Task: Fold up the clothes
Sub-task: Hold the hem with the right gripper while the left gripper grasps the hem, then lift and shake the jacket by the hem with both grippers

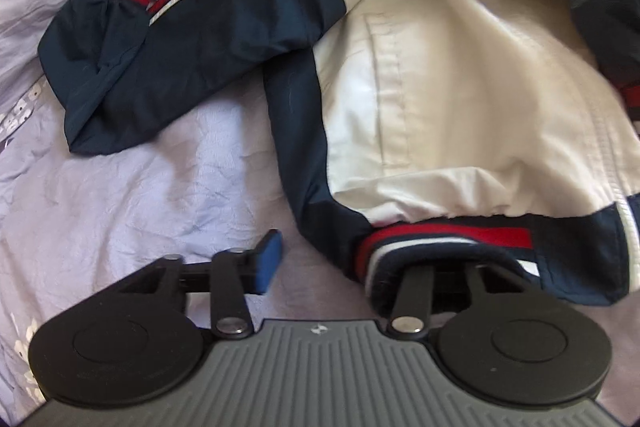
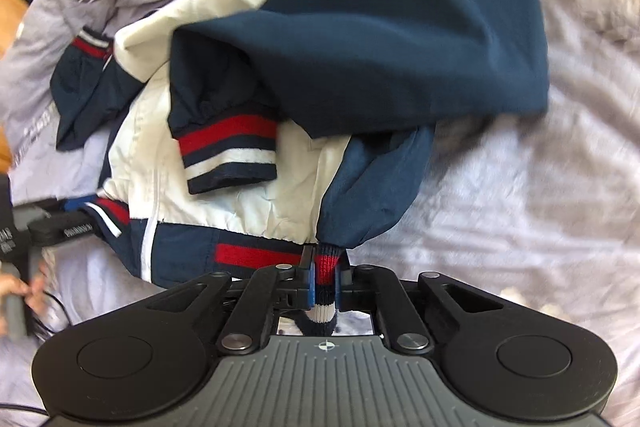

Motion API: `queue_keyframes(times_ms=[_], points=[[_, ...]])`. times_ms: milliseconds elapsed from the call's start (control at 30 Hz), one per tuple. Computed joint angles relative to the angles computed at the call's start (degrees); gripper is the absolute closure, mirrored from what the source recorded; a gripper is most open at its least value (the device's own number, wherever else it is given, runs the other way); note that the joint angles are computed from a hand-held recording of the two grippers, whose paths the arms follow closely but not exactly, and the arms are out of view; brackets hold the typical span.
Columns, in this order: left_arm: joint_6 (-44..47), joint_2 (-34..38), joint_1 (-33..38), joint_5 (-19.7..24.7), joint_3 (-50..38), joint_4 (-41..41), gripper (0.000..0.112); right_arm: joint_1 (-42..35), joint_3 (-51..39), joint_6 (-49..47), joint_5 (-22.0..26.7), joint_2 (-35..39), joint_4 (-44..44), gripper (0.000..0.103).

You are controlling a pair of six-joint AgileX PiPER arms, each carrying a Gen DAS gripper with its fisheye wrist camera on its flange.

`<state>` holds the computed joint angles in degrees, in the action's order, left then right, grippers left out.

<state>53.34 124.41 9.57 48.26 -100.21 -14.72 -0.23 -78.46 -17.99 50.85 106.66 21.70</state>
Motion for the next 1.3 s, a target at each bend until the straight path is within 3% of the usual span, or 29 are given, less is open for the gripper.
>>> queue_keyframes(times_ms=[133,200,267,333,433,567,667,733,833,933,1033,1100,1200,1300], points=[[1.0,0.4,1.5,4.4,-2.2,-1.1,0.065,1.3,3.0,-2.7,-2.6,-3.7,-4.1,0.091],[-5.1,2.4,0.7,9.6,-7.2,-0.2,0.067,4.0,7.4,-4.7,-8.6,-6.8,-8.6,0.078],[-11.3,6.4,0.1,15.8,-15.2,0.4,0.068,8.0,16.2,-8.8,-19.5,-12.6,-13.4,0.052],[-13.9,7.8,0.1,18.9,-18.7,0.6,0.068,11.5,24.6,-17.9,-28.9,-17.8,-12.4,0.034],[-13.9,7.5,-0.1,18.9,-18.3,1.0,0.067,17.0,31.1,-18.2,-34.2,-21.4,-18.6,0.034],[-13.3,6.7,-0.2,16.8,-15.9,1.4,0.065,18.1,31.9,3.5,-35.8,-18.4,-40.7,0.035],[-12.9,7.0,0.0,16.9,-16.4,1.4,0.061,15.5,30.9,18.6,-37.1,-16.8,-51.8,0.037],[-12.4,7.0,-0.1,16.2,-15.8,1.7,0.058,12.9,29.2,20.5,-37.2,-16.6,-49.1,0.036],[-10.9,5.5,-0.5,13.5,-12.7,2.2,0.057,9.0,25.9,14.0,-35.7,-15.8,-35.1,0.035],[-9.5,3.7,-1.2,9.8,-8.8,3.2,0.055,8.5,23.4,16.9,-31.7,-14.2,-34.2,0.036],[-9.3,1.7,-2.3,4.3,-4.1,5.4,0.044,8.9,22.8,14.9,-27.8,-13.4,-31.9,0.057],[-8.6,0.8,-2.6,1.6,-2.3,6.7,0.034,10.2,22.2,14.1,-25.3,-13.2,-31.7,0.085],[-6.3,-0.8,-2.6,-1.6,-0.3,7.2,0.033,11.5,20.9,16.2,-23.9,-14.3,-37.0,0.089],[2.8,-4.2,-0.5,-4.4,2.9,1.9,0.039,9.9,18.8,13.0,-21.4,-15.4,-36.0,0.09]])
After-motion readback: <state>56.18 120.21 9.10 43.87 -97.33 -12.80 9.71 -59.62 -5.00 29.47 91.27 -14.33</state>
